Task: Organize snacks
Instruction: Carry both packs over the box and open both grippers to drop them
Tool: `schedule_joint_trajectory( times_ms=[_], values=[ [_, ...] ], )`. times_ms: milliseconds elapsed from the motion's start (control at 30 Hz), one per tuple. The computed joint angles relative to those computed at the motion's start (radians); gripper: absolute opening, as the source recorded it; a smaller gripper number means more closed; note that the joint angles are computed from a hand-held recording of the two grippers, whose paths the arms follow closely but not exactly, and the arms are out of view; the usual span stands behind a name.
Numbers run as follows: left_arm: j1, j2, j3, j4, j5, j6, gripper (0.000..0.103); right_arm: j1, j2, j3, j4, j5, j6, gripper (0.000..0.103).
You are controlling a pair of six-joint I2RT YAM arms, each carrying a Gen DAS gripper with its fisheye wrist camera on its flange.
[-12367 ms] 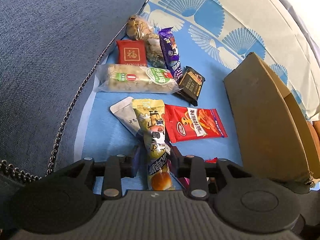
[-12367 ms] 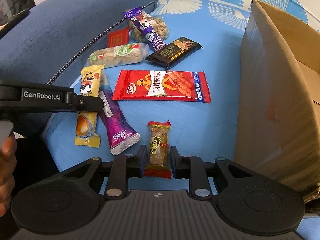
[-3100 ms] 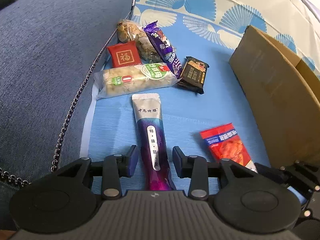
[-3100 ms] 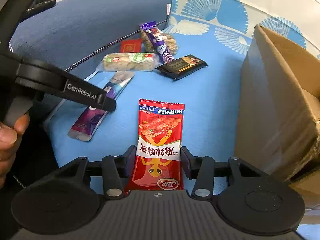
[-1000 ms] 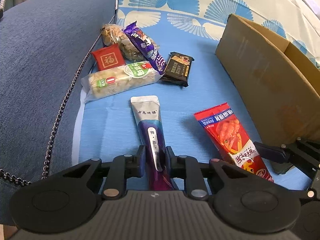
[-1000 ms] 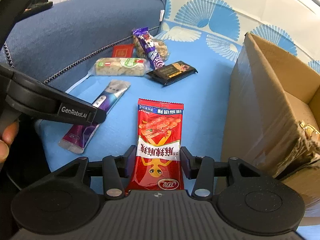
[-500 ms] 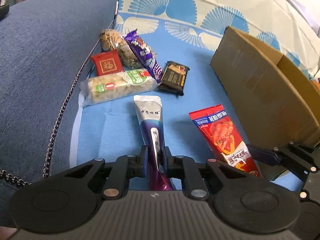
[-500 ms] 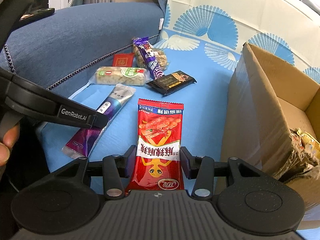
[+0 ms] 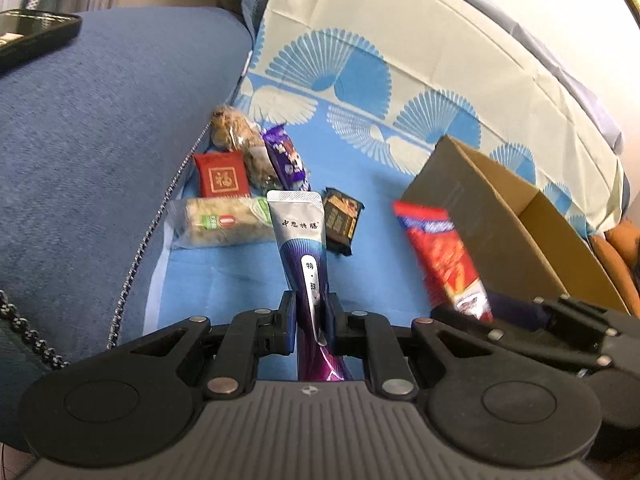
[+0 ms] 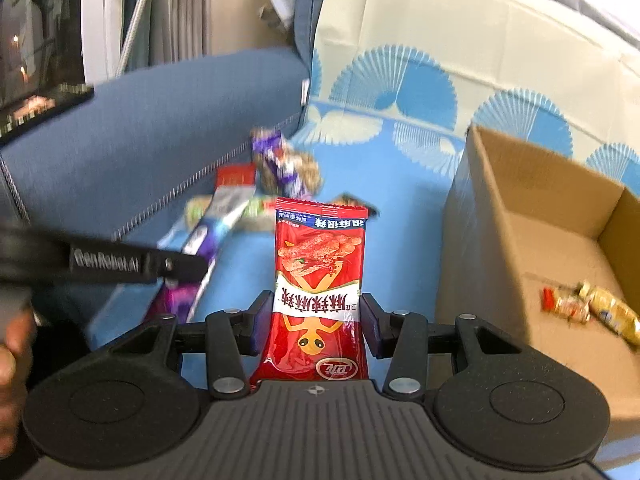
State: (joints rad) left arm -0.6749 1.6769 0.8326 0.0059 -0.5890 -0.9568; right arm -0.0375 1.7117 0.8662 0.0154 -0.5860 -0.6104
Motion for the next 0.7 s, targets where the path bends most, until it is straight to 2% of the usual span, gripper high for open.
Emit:
schedule_joint_trajectory(
  times_ms=[300,433,567,700],
  values=[
    [-0.035,-0.042,-0.016,0.008,-0.067,0.003,0.015,-0.021,-0.053,0.053,0.007,-0.104,0.08,0.048],
    [-0.038,-0.052,-0.002,-0.025,-0.056,-0.062,0.015,-0.049,-0.058,0.086,0.017,-0.147,0.116,0.048],
    [-0.032,-0.032,0.052,-0.067,-0.02,-0.122,0.015,-0.09,-0.038,0.144,0.007,-0.194,0.175,0.048],
    [-0.024,0.019,0.164,-0.102,-0.011,-0.098,0.015,-0.144,0.014,0.233,0.035,-0.226,0.266,0.048]
  ],
)
